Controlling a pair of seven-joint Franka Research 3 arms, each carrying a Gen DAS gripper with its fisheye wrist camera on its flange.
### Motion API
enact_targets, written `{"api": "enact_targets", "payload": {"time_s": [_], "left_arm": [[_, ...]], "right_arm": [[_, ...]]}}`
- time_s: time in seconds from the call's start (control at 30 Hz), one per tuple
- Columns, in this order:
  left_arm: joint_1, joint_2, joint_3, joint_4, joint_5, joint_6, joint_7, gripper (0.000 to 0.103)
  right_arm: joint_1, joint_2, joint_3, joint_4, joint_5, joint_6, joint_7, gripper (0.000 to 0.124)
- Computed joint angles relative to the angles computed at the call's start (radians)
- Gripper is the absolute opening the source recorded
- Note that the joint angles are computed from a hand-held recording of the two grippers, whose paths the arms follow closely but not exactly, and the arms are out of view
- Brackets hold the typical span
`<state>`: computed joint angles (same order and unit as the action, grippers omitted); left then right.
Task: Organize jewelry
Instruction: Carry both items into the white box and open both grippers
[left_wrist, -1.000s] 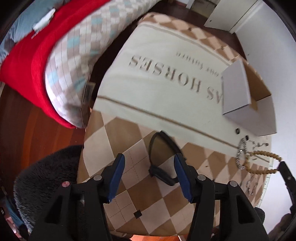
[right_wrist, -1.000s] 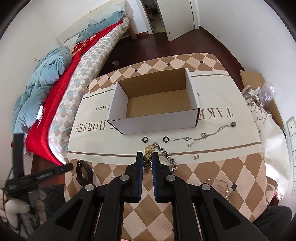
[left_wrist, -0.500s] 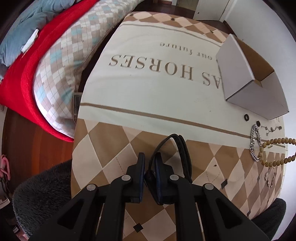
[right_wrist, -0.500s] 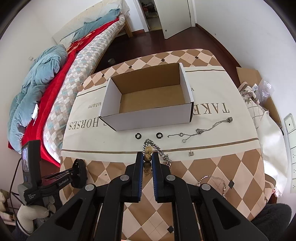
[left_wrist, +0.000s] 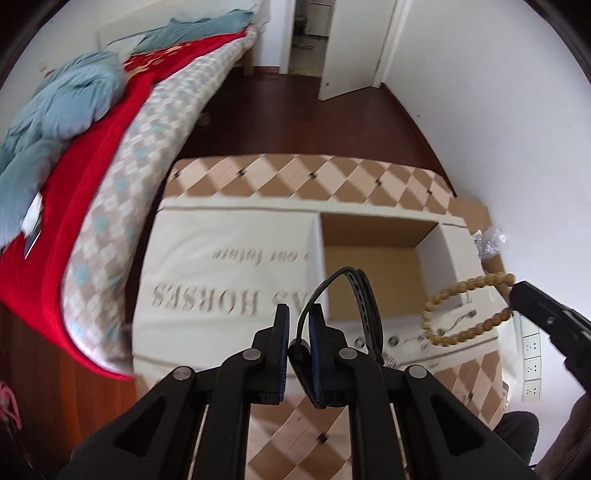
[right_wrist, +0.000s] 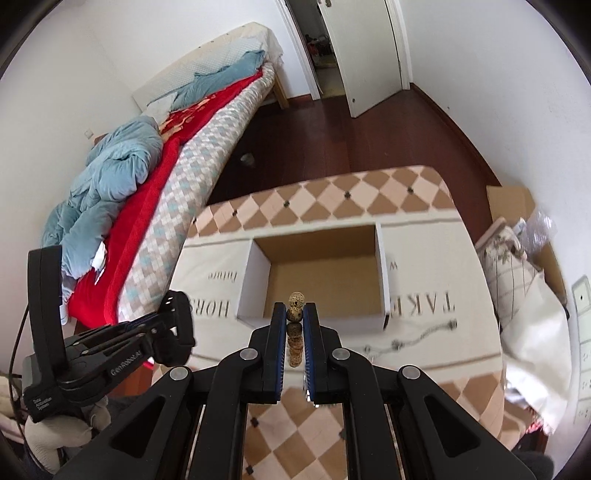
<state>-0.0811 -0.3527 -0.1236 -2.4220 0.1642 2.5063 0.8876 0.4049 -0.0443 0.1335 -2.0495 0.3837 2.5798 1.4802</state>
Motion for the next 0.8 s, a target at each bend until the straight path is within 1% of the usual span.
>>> {"api": "enact_targets", "payload": {"time_s": [0.07, 0.23, 0.33, 0.37, 0.47, 0.53, 0.57, 0.6, 0.63, 0.67, 0.7, 0.73, 0.77, 0.8], "left_arm": [[-0.006, 0.086, 0.016, 0.070, -0.020, 0.010, 0.045, 0.008], [-0.008, 0.228, 0.020, 0.186, -0.092, 0.002, 0.137, 0.008], [0.003, 0.304, 0.020, 0.244, -0.151, -0.011, 0.207, 0.008], [0.008, 0.315, 0.017, 0.253, -0.170, -0.008, 0.220, 0.008], [0.024, 0.356, 0.011, 0.296, -0.236, -0.025, 0.274, 0.011], [0.032, 0.366, 0.006, 0.310, -0.250, -0.025, 0.287, 0.013], [0.035, 0.367, 0.004, 0.315, -0.237, -0.028, 0.277, 0.016], [0.037, 0.362, 0.002, 0.312, -0.221, -0.025, 0.264, 0.019], [0.038, 0.356, 0.001, 0.307, -0.200, -0.018, 0.246, 0.029], [0.038, 0.346, 0.000, 0.296, -0.163, -0.006, 0.213, 0.046], [0.039, 0.342, -0.001, 0.293, -0.127, -0.001, 0.184, 0.056], [0.040, 0.330, -0.003, 0.281, -0.060, 0.008, 0.130, 0.073], [0.040, 0.318, -0.006, 0.269, 0.015, 0.012, 0.069, 0.082], [0.041, 0.309, -0.009, 0.262, 0.063, 0.007, 0.033, 0.084]], "right_arm": [[-0.003, 0.057, -0.004, 0.066, -0.002, -0.024, -0.011, 0.009], [-0.003, 0.201, -0.009, 0.215, -0.078, -0.089, 0.005, 0.009], [-0.006, 0.267, -0.012, 0.277, -0.087, -0.115, 0.001, 0.009], [-0.011, 0.282, -0.010, 0.292, -0.075, -0.124, -0.011, 0.009], [-0.043, 0.340, 0.007, 0.358, 0.022, -0.178, -0.068, 0.010], [-0.059, 0.378, 0.007, 0.398, 0.067, -0.223, -0.067, 0.011], [-0.054, 0.385, -0.002, 0.407, 0.052, -0.232, -0.050, 0.020], [-0.042, 0.388, -0.018, 0.408, 0.015, -0.229, -0.015, 0.039], [-0.039, 0.384, -0.024, 0.397, 0.000, -0.216, -0.005, 0.049], [-0.031, 0.377, -0.034, 0.387, -0.030, -0.204, 0.015, 0.063], [-0.021, 0.369, -0.043, 0.375, -0.067, -0.193, 0.036, 0.067], [-0.016, 0.357, -0.047, 0.358, -0.094, -0.176, 0.045, 0.067], [-0.007, 0.349, -0.057, 0.350, -0.135, -0.170, 0.069, 0.068], [0.005, 0.338, -0.067, 0.333, -0.184, -0.155, 0.097, 0.072]]}}
